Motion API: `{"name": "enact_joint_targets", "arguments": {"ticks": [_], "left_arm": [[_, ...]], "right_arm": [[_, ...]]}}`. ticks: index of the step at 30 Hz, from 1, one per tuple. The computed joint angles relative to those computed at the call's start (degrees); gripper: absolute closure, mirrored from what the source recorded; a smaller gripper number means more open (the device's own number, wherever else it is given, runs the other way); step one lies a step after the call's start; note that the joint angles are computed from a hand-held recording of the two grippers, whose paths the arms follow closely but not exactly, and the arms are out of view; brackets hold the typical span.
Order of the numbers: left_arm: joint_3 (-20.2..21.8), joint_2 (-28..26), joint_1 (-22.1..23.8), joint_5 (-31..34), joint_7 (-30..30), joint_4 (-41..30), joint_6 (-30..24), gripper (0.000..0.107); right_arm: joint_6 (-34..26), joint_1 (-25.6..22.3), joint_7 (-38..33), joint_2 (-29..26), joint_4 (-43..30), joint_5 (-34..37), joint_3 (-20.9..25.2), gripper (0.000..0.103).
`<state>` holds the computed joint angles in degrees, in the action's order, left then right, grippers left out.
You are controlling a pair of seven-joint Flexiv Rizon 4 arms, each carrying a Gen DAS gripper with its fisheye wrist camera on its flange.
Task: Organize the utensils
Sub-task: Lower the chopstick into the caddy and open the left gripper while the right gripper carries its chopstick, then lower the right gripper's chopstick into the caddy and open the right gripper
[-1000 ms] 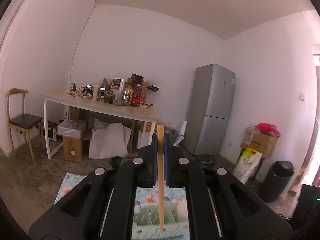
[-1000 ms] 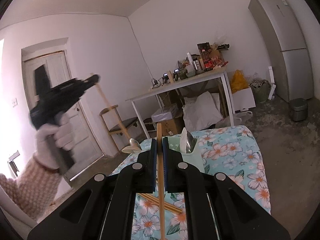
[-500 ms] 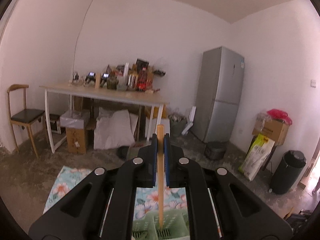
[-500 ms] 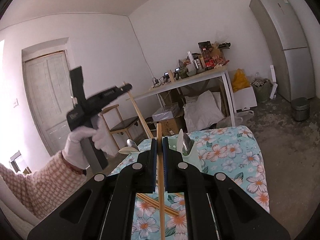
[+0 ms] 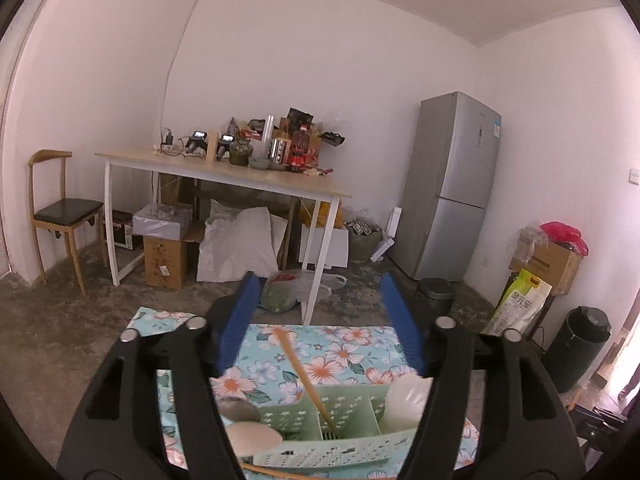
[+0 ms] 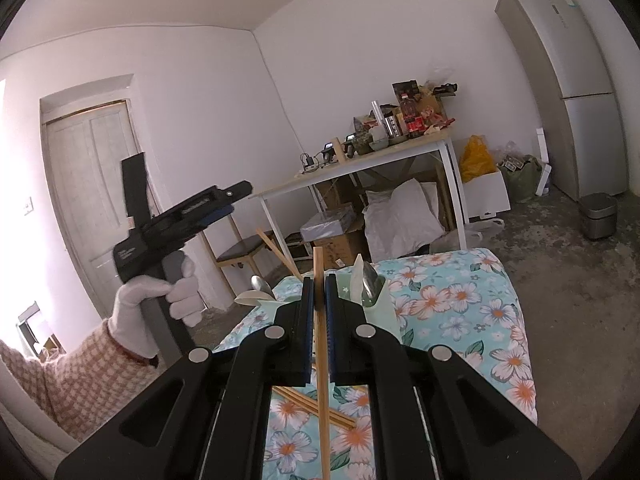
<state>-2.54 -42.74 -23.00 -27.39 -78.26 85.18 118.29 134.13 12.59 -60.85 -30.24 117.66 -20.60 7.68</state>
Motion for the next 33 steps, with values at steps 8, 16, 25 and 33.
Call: {"name": "enact_joint_targets", "arguments": {"ticks": [8, 16, 25, 33], "left_arm": [[-0.9, 5.9, 0.6, 1.2, -2.6, 10.9, 5.5, 0.023], [-0.8, 8.7, 0.4, 0.2, -2.8, 18.4, 9.0, 0.017], [-1.1, 10.7, 1.3, -0.2, -3.2, 24.1, 9.8, 0.014], [-0.8, 11.9, 1.8, -0.1, -5.1, 28.1, 9.8, 0.014]], "right_arm": [[-0.1, 0.4, -0.2, 0.3, 0.4, 0.3, 0.0, 0.097], [-1.5, 0.7, -0.3, 0.9, 0.3, 0.7, 0.2, 0.097], [-2.6, 1.7, -1.2, 1.1, 0.1, 1.7, 0.1, 0.097], [-2.7, 2.0, -1.5, 1.3, 0.0, 2.2, 0.2, 0.097]]}}
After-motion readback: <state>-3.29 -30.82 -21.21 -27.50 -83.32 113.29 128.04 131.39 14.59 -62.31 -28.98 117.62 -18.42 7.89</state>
